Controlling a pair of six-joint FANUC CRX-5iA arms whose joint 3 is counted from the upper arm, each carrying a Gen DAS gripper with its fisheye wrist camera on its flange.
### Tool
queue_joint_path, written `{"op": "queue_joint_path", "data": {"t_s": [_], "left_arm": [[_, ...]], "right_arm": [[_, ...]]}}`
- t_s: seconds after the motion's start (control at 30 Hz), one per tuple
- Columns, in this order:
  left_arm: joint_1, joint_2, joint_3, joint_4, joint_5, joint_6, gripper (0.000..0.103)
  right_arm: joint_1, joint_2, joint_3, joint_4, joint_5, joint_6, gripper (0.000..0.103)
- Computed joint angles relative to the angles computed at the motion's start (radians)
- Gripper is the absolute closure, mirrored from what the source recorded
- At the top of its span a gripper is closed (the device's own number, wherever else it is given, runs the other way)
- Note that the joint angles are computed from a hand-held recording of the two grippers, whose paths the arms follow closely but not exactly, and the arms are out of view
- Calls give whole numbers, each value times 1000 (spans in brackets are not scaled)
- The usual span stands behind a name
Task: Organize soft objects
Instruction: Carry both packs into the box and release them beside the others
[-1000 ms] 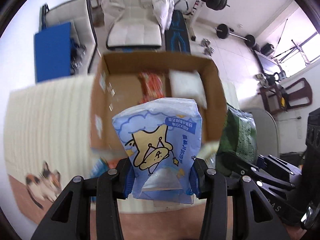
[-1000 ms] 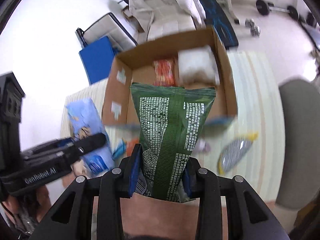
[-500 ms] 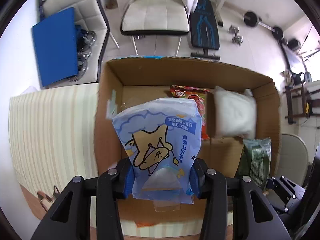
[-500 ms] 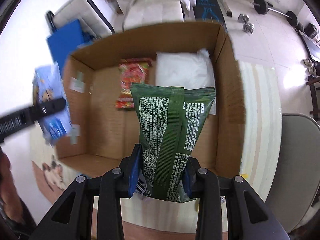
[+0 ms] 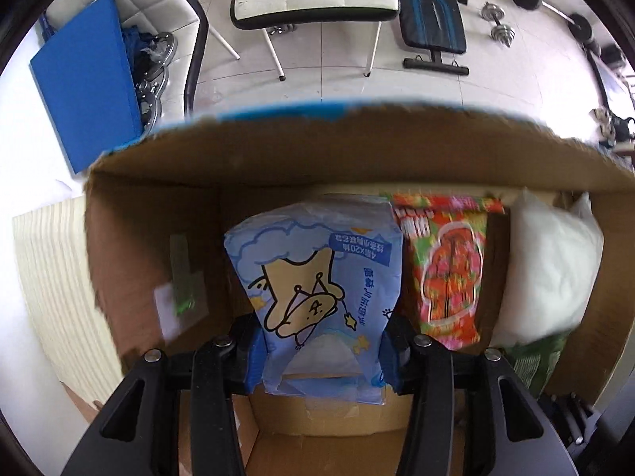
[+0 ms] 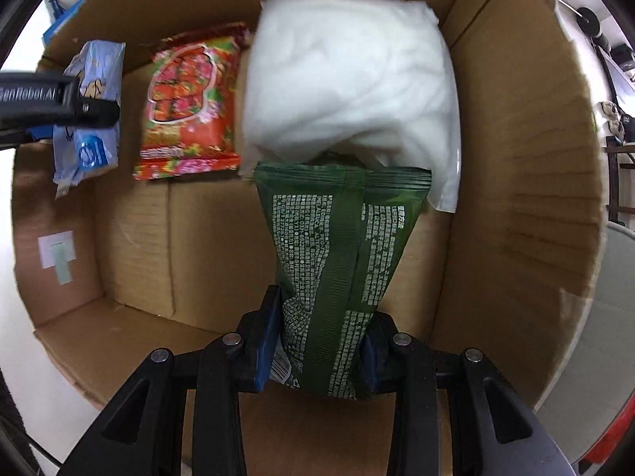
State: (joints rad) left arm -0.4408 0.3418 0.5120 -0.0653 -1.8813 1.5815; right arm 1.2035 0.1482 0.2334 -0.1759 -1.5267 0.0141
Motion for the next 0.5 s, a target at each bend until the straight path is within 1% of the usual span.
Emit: {"op": "queue_joint_path", "data": {"t_s": [0.1,0.17,0.2,0.23,0.27,0.3,0.33,0.37,0.43,0.47,0.5], "left_arm": [[17,7,0,31,-3,20,51],[30,7,3,58,-8,27,41],[32,6,9,59,-6,25,33],[35,0,13,72,-2,14,27],[29,-4,21,59,-4,8,21],[20,-14,30,39,0,1,7],[17,-23,32,33,6,-7,5],[17,-28,36,31,4,-11,5],[23,-43,33,43,4,-8,4],[23,-57,30,43,5,-7,4],[25,-72,21,47,14,-7,4]], "right_arm": [[-3,-2,-11,-9,6,7,65],[-11,-6,-13,-25,8,6,60],[-15,-2,-11,-27,10,3,48],[-17,-11,-15,-20,7,-9,32],[-14,-23,-24,-11,24,-22,31],[-13,-30,-25,-5,31,-34,30],[-11,-26,-13,3,14,-43,27],[-8,-24,-4,14,8,-45,26],[2,-23,10,36,-9,-61,18],[6,-25,13,45,-9,-69,17],[10,-24,18,56,-12,-75,11]]}}
